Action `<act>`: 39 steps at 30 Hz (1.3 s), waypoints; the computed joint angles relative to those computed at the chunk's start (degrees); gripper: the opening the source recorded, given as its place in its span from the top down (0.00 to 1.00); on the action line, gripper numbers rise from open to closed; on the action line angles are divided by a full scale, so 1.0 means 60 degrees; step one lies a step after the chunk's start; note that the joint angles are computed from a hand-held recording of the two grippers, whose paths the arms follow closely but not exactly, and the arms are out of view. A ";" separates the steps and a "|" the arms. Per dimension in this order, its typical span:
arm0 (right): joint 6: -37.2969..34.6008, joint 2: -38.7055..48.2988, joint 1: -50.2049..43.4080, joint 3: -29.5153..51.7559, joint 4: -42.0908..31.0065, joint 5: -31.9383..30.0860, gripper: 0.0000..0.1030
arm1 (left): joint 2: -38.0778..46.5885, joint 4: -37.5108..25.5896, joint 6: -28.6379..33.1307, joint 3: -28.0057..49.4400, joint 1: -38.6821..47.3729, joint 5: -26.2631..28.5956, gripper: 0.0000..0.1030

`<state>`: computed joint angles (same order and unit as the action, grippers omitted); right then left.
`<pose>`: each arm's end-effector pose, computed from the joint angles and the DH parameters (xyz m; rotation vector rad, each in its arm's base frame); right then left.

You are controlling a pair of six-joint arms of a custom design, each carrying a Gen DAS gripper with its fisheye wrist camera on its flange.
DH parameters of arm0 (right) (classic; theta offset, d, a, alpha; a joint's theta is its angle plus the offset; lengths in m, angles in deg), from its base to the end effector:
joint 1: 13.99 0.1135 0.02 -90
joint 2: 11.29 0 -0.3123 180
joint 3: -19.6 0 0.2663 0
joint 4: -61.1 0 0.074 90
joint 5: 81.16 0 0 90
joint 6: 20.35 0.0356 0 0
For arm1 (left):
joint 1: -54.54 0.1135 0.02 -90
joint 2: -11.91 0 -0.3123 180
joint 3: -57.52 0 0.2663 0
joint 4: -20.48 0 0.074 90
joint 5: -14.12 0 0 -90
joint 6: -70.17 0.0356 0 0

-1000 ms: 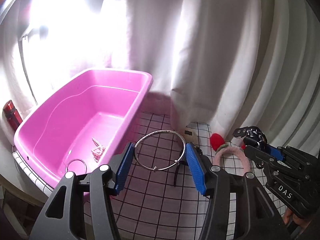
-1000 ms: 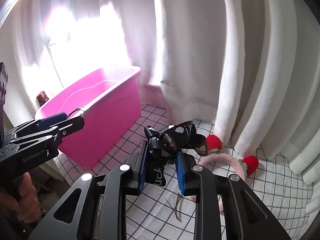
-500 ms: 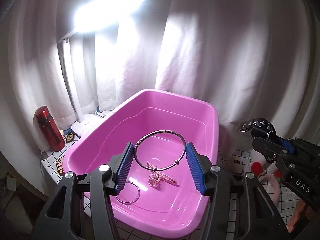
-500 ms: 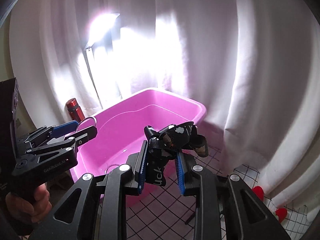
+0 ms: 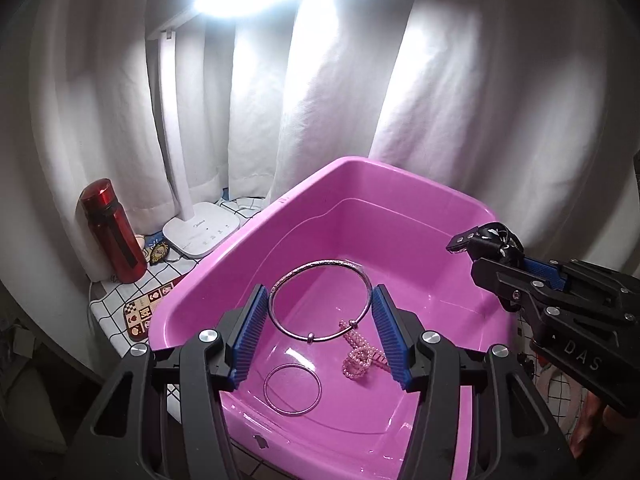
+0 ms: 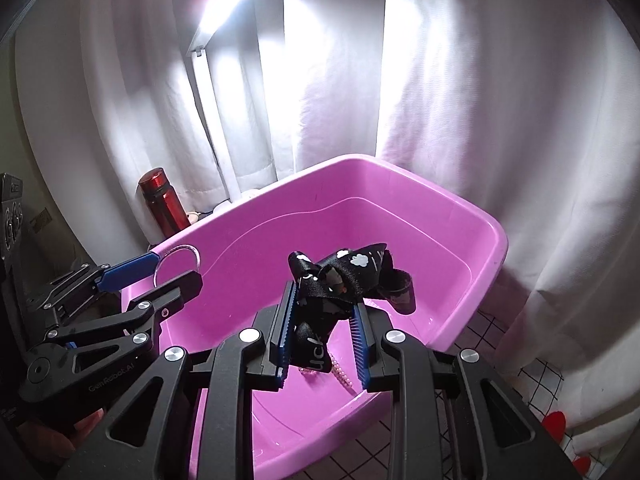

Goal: Organize jewelry
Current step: 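Carry the bangle and black hair tie into the pink tub and open both tools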

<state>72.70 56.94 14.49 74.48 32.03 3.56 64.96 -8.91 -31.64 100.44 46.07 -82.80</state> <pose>0.2130 0.1193 0.2682 -0.5610 2.2703 0.3838 0.1774 -0.0221 0.2467 -0.1299 2.2513 -0.0529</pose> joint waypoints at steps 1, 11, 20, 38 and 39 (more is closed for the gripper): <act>0.0014 0.0211 0.0010 0.0071 0.0037 0.0006 0.76 | 0.0117 0.0099 0.0023 -0.0039 0.0084 0.0027 0.49; 0.0066 0.1986 0.0013 0.0924 -0.0276 0.0394 0.76 | 0.1048 0.0588 0.0152 -0.0199 0.0826 0.0511 0.49; 0.0203 0.2264 0.0090 0.1137 -0.0255 0.0944 0.40 | 0.1075 0.0758 0.0281 -0.0196 0.1442 0.0840 0.13; 0.0401 0.1943 0.0070 0.1035 -0.0232 0.1117 0.40 | 0.0697 0.0027 0.0274 -0.0021 0.1851 0.0797 0.13; 0.0407 0.1897 0.0071 0.1007 -0.0236 0.1110 0.40 | 0.0646 -0.0022 0.0274 -0.0012 0.1853 0.0788 0.13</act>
